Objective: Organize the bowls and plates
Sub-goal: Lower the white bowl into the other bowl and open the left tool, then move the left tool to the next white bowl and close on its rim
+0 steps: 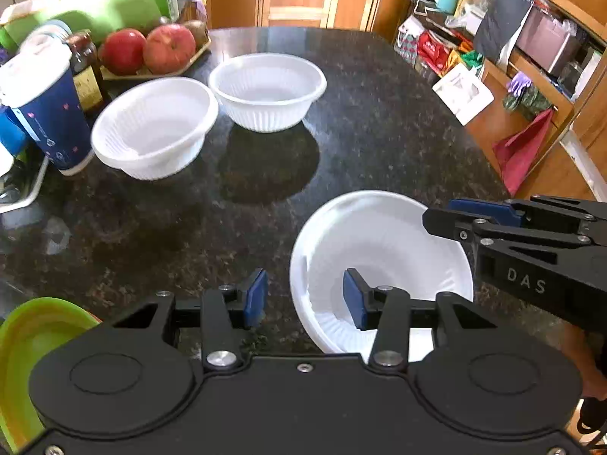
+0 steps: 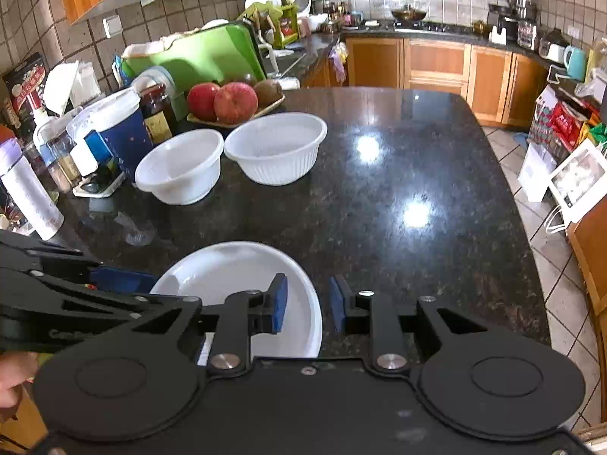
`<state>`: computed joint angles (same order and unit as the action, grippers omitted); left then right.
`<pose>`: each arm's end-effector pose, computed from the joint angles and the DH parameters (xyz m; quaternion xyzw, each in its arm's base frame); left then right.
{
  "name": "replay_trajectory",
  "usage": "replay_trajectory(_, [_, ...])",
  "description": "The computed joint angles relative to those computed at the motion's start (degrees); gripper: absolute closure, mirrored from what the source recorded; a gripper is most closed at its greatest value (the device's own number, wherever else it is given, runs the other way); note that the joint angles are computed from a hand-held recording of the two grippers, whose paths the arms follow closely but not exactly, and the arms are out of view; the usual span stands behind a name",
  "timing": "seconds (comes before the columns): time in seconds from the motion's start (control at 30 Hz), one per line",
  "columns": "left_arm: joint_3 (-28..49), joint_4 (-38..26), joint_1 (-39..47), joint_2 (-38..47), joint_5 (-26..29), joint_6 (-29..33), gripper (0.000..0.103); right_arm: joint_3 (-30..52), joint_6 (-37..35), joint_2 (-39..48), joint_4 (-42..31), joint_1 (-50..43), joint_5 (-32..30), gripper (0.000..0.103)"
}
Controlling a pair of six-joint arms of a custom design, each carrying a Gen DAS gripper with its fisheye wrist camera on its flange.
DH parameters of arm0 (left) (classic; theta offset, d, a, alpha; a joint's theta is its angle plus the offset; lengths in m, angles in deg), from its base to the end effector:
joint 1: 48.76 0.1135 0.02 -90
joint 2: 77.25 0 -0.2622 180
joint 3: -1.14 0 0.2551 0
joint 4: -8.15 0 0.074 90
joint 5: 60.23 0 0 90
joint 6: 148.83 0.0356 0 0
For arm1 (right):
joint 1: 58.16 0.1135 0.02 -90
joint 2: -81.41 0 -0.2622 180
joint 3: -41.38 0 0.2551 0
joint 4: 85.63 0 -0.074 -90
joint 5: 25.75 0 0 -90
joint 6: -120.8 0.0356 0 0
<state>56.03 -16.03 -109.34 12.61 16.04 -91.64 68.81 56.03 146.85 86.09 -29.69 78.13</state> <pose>0.1469 -0.2433 0.1363 0.1988 0.9367 -0.1131 0.2650 0.1685 0.0816 0.1164 0.0189 0.9222 0.0668 0.3803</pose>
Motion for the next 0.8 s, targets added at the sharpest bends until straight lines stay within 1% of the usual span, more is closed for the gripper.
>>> replay_trajectory(0.07, [-0.7,0.1,-0.7,-1.4,-1.7,-0.3,0.05,0.0,-0.4,-1.6,-0.6,-0.2,-0.4,0.074])
replay_trajectory(0.13, [-1.2,0.2,-1.4,-2.6,-3.4,-0.1,0.045,-0.1,-1.0,-4.0,-1.9,-0.4,-0.6,0.07])
replay_trajectory(0.23, [-1.5,0.0,-1.5,-4.4,-5.4,0.7,0.044,0.7,-1.9,-6.6,-4.2,-1.2,-1.4,0.069])
replay_trajectory(0.4, [-0.9,-1.3,0.6,-6.6,-7.3,2.0,0.044,3.5,-4.3,-9.3,-8.0,-5.6,-6.4,0.068])
replay_trajectory(0.53, [1.0,-2.8,3.8,-7.8,-7.7,3.9,0.044,7.2,-6.8,-7.9,-10.0,-9.5,-9.6,0.068])
replay_trajectory(0.67, [5.1,-4.5,6.5,-6.6,-9.5,6.6,0.044,11.8,-9.3,-5.3,-11.1,-12.7,-10.9,0.068])
replay_trajectory(0.8, [10.9,-7.3,10.1,-3.4,-6.9,8.8,0.044,16.7,-11.8,-2.2,-13.2,-16.2,-14.4,0.068])
